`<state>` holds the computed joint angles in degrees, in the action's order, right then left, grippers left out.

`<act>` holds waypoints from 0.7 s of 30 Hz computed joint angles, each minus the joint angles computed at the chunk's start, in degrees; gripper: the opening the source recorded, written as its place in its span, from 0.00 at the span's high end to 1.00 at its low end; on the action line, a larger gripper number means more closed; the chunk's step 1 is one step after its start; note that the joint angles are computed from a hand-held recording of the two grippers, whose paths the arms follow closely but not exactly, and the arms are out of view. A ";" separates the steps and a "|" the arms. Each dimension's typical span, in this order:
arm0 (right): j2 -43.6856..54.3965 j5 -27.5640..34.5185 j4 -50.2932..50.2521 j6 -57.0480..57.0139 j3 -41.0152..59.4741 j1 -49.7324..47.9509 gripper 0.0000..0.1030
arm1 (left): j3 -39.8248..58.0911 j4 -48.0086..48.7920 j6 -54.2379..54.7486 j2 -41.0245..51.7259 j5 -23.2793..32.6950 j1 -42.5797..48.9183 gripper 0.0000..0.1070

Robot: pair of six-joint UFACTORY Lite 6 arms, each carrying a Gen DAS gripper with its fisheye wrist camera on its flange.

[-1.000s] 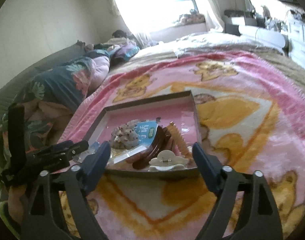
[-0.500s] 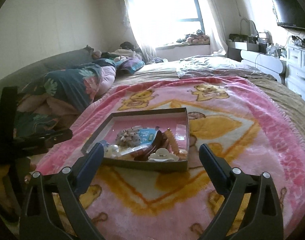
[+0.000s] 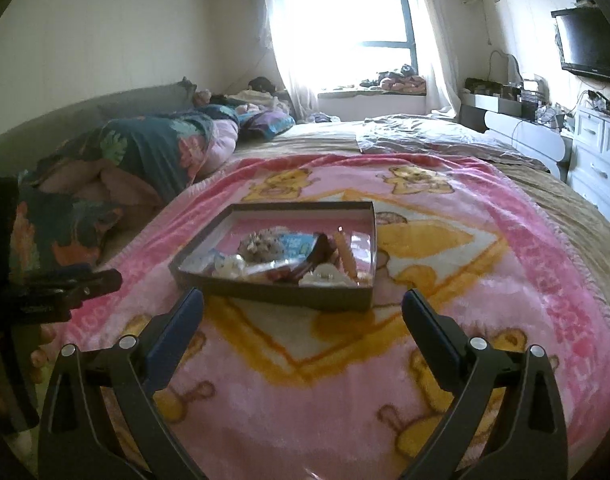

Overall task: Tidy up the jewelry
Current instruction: 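Pull both open tools back from the tray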

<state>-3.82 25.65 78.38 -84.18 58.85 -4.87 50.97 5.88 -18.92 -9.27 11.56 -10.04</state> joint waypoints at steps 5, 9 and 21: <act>0.71 0.43 -2.27 2.43 -1.06 0.56 0.04 | -3.87 0.03 -1.07 -1.56 -1.26 0.10 0.12; 1.18 0.53 -2.94 3.05 -0.96 0.80 0.04 | -4.55 -3.64 2.14 -1.32 -1.28 0.28 0.12; 1.72 -0.18 -2.82 3.32 -0.64 1.05 0.04 | -4.83 -3.66 1.76 -1.73 -1.55 0.04 0.12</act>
